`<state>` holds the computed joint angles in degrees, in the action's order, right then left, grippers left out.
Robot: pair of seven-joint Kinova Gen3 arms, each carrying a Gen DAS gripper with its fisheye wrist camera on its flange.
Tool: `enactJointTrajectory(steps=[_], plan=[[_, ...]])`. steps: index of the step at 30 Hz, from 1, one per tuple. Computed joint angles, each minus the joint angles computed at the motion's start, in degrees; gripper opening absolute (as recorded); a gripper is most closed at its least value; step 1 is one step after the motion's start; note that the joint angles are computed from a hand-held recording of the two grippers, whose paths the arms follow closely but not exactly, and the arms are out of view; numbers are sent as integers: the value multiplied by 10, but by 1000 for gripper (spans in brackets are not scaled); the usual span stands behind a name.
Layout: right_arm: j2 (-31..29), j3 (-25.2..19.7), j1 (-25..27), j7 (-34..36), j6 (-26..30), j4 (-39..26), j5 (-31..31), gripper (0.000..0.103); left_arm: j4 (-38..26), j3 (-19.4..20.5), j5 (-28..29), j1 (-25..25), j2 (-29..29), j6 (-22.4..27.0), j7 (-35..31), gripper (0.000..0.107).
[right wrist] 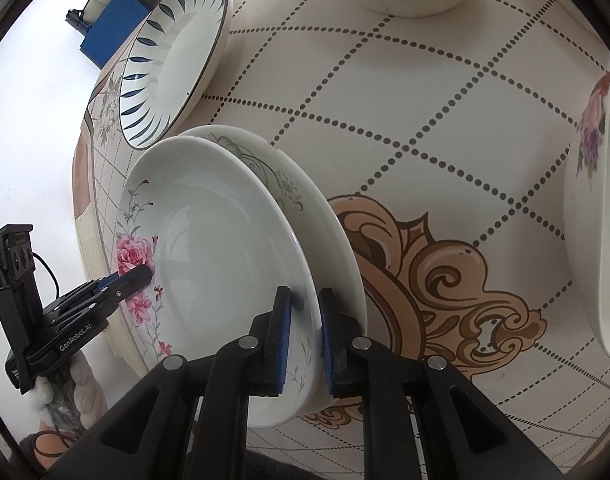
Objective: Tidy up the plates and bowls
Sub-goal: 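Lower the pink-rose plate onto the grey-flower plate with both grippers, then open both grippers, then grasp the blue-striped plate rim with both grippers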
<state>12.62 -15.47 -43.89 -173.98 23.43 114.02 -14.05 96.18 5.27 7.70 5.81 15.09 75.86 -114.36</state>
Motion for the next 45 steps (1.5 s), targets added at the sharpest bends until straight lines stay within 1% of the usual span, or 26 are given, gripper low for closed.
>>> enactJointTrajectory(steps=[2, 5, 7, 9, 11, 12, 16, 17, 21, 23, 25, 26, 29, 30, 31, 32, 33, 34, 35, 36, 37, 38, 39, 41, 43, 45], plan=[[1, -14, 20, 26, -1, 3, -25, 16, -11, -3, 7, -3, 14, 18, 13, 19], [1, -32, 51, 62, -9, 12, -77, 17, -34, -7, 12, -12, 40, 56, 29, 19], [1, -40, 68, 88, -6, 14, -107, 17, -40, -7, 7, -13, 45, 67, 32, 19], [-1, -40, 79, 109, 11, 10, -127, 23, -40, -7, 1, -12, 44, 68, 32, 19], [-8, -40, 85, 125, 13, 13, -145, 37, -42, -7, -4, -14, 43, 72, 29, 19], [-13, -42, 90, 137, 9, 17, -158, 40, -40, -7, -6, -13, 42, 71, 32, 19], [-14, -42, 104, 169, 32, 7, -195, 50, -41, -6, -5, -11, 41, 73, 36, 19], [-11, -43, 107, 174, 43, 1, -199, 51, -41, -5, -5, -11, 41, 74, 36, 19], [4, -12, 81, 155, 126, -53, -165, 51, -45, -5, -13, -10, 32, 72, 31, 19], [14, -16, 83, 131, 170, -81, -138, 51, -44, -5, -14, -9, 26, 72, 30, 19], [14, -5, 73, 135, 184, -93, -136, 51, -41, -3, -15, -3, 15, 66, 35, 19], [13, -8, 76, 139, 191, -94, -135, 51, -41, -2, -14, -1, 10, 64, 36, 19], [12, 1, 66, 122, 233, -123, -102, 51, -49, 0, -9, 3, -7, 58, 38, 20], [11, 4, 62, 113, 245, -134, -90, 51, -55, 1, -1, 3, -12, 54, 35, 25], [11, -3, 67, 100, 256, -148, -71, 52, -61, 2, 7, 1, -17, 48, 31, 29], [10, -17, 76, 87, 265, -160, -49, 55, -68, 3, 10, 2, -20, 42, 31, 32], [8, -19, 76, 72, 274, -173, -26, 59, -77, 4, 11, 5, -21, 36, 33, 40], [4, -12, 66, 58, 283, -185, -2, 68, -90, 4, 15, 7, -19, 33, 36, 49], [1, 5, 51, 46, 289, -197, 21, 76, -106, 5, 21, 7, -13, 32, 39, 65], [-5, 31, 27, 35, 292, -206, 44, 78, -122, 6, 22, 10, -6, 32, 45, 74], [-7, 53, 7, 25, 296, -216, 68, 79, -142, 7, 20, 14, 5, 33, 54, 74], [-8, 65, -3, 17, 301, -226, 91, 79, -161, 7, 20, 17, 17, 36, 63, 74], [-2, 66, -1, 14, 312, -240, 109, 80, -181, 7, 19, 18, 29, 39, 68, 74], [16, 46, 27, 20, 333, -270, 132, 80, -214, 6, 8, 29, 53, 36, 91, 74], [33, 47, 49, 44, 334, -287, 124, 80, -258, 7, 5, 35, 85, 49, 110, 74], [53, 48, 78, 84, 327, -299, 95, 80, -297, 6, -2, 42, 118, 60, 126, 74]])
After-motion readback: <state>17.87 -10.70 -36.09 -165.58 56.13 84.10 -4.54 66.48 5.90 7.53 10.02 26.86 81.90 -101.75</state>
